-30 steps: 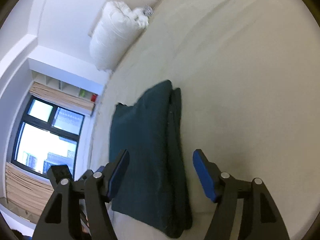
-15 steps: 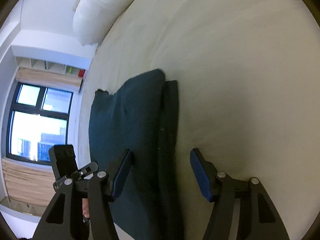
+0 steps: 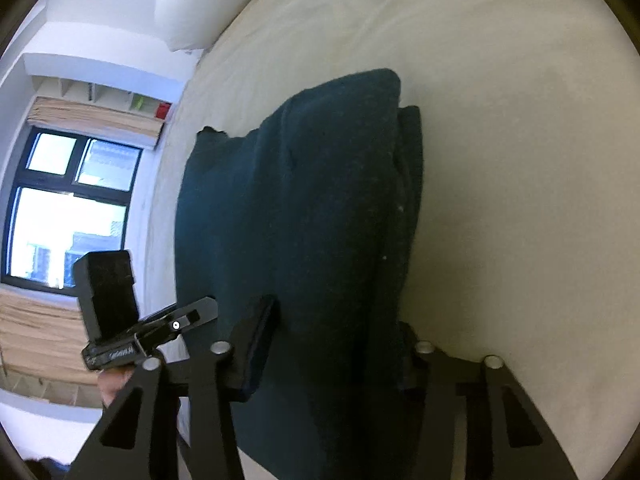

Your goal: Fold small clothes

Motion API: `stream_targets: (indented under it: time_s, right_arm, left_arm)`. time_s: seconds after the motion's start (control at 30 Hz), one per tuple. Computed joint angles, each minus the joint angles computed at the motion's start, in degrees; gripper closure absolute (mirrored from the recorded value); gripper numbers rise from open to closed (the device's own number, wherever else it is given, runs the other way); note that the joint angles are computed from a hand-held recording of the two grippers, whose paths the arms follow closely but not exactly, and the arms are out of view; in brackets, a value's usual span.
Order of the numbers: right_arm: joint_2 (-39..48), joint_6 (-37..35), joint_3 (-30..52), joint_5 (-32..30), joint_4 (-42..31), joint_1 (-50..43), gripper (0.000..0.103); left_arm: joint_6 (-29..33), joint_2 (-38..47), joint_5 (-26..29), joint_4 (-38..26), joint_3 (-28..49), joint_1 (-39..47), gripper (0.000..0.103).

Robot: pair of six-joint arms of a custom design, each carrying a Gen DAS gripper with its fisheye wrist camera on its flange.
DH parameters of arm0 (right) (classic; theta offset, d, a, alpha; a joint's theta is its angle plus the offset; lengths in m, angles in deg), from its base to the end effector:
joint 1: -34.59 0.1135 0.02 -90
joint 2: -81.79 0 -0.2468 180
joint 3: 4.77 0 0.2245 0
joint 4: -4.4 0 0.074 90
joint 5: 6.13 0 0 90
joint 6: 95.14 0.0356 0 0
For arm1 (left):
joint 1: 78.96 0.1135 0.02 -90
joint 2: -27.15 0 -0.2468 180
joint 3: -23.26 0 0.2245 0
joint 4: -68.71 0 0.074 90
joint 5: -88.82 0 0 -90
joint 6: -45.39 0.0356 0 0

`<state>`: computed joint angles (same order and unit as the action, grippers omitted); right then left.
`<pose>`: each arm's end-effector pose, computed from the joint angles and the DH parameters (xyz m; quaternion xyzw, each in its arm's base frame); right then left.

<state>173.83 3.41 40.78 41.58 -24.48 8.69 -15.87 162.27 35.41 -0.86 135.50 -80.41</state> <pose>0.1982 -0.0696 0.1002 0.2301 0.8972 0.3358 0.1714 0.3967 -0.0313 0.0979 0.2407 0.9182 -0.3098 0.0543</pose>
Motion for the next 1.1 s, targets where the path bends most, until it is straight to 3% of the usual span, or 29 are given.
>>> stream_targets:
  time_s: [0.1,0.27,0.4,0.5,0.6,0.73,0.9,1.1]
  right_arm:
    - [-6.6,5.7,-2.1,7.0,1.2,5.6,0.073]
    - [-21.0,14.8,-1.4,20.8,-6.0,18.5,0.077]
    - [-32.3,24.2,1.1,29.8,-13.3,32.8,0.078]
    - [-36.2,32.9,3.5,37.4,-15.4,46.3,0.078]
    - [-33.4,41.6,7.3,46.7,-15.6,61.5,0.078]
    - [-26.3,50.8,9.9,53.9,-11.2,75.6,0.078]
    - [-18.2,56.4,9.8,55.6,-2.4,82.0,0.078]
    - [-9.5,60.0,7.5,54.1,8.9,84.5,0.078]
  left_arm:
    - [-0.7,-2.3,-1.7,1.0,-1.2,-1.6,0.062]
    - [-0.5,-7.5,-2.0,0.4,-3.7,-1.0,0.066]
    - [5.1,-12.1,-0.4,-4.7,-4.0,3.8,0.066]
    - [10.7,-14.8,-0.3,-10.0,-3.2,8.7,0.066]
    - [15.4,-18.2,-0.9,-13.0,-4.8,13.2,0.066]
    - [23.4,-21.0,-2.1,-16.4,-6.3,20.2,0.066]
    - [30.1,-19.7,-3.3,-18.0,-6.7,27.0,0.066]
    - [31.6,-19.1,-5.0,-15.3,-10.3,29.6,0.065]
